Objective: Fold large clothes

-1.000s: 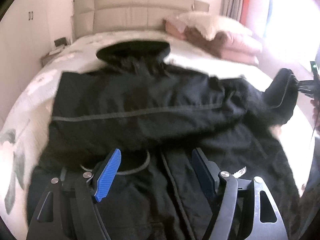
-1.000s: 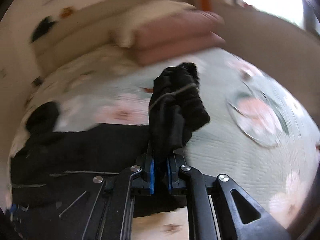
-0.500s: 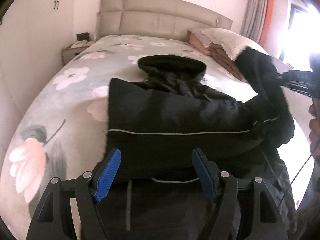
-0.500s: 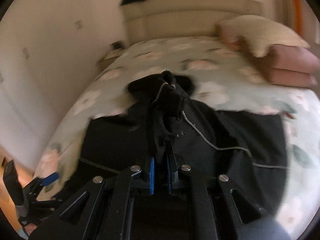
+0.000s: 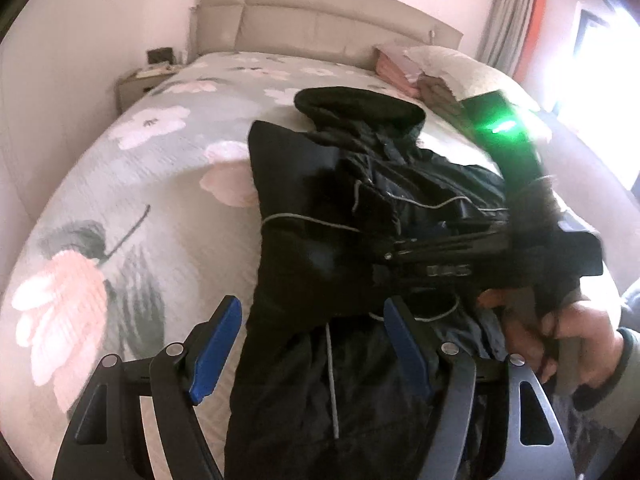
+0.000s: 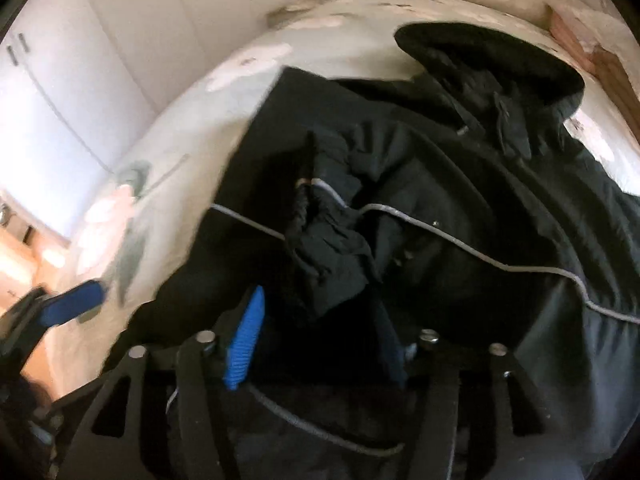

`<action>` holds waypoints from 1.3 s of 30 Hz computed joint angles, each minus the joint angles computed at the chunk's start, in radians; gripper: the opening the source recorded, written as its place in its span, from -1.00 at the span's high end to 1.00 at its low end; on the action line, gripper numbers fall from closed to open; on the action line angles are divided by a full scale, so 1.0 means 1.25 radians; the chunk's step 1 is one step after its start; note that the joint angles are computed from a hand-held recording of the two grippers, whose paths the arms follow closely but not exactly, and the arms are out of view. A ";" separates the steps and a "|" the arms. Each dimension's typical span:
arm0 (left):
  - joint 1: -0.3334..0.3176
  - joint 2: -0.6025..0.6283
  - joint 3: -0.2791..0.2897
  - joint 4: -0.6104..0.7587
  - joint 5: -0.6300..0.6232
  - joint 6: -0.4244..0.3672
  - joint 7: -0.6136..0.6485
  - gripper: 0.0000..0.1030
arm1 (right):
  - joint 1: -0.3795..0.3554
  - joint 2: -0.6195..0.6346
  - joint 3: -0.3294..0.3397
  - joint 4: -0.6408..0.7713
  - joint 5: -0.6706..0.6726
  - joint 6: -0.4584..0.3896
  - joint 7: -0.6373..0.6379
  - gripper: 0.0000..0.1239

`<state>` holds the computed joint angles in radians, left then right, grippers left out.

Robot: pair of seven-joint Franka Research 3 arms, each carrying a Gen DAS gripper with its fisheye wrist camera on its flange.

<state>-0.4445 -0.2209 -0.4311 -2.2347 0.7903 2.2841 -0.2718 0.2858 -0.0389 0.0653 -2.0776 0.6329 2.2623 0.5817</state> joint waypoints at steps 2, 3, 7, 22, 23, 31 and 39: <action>0.009 -0.017 0.014 -0.028 0.013 0.065 -0.019 -0.46 | -0.016 -0.030 -0.021 0.003 0.043 -0.051 -0.039 0.06; 0.018 -0.025 0.021 -0.041 0.024 0.105 -0.034 -0.46 | -0.024 -0.041 -0.031 0.005 0.059 -0.068 -0.057 0.06; 0.057 -0.018 0.034 -0.044 0.061 0.220 -0.051 -0.46 | -0.071 -0.083 -0.075 0.010 0.099 -0.065 -0.110 0.04; 0.104 0.146 0.132 0.081 0.115 0.362 -0.088 0.67 | -0.217 0.066 -0.105 0.145 0.005 0.040 0.017 0.01; 0.109 0.112 0.126 0.059 0.169 0.363 -0.145 0.67 | -0.220 0.071 -0.104 0.149 0.007 0.047 0.015 0.01; 0.108 0.071 0.123 -0.084 -0.127 0.400 0.066 0.64 | -0.194 0.143 -0.077 0.128 -0.109 0.148 0.069 -0.03; 0.125 0.008 0.012 -0.016 -0.001 0.113 -0.021 0.36 | -0.198 0.117 -0.074 0.119 -0.148 0.165 0.062 0.03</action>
<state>-0.2884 -0.2104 -0.4167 -2.2543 0.7896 2.4256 -0.2977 0.0382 0.1068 -0.0274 -1.9293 0.4483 2.4686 0.6592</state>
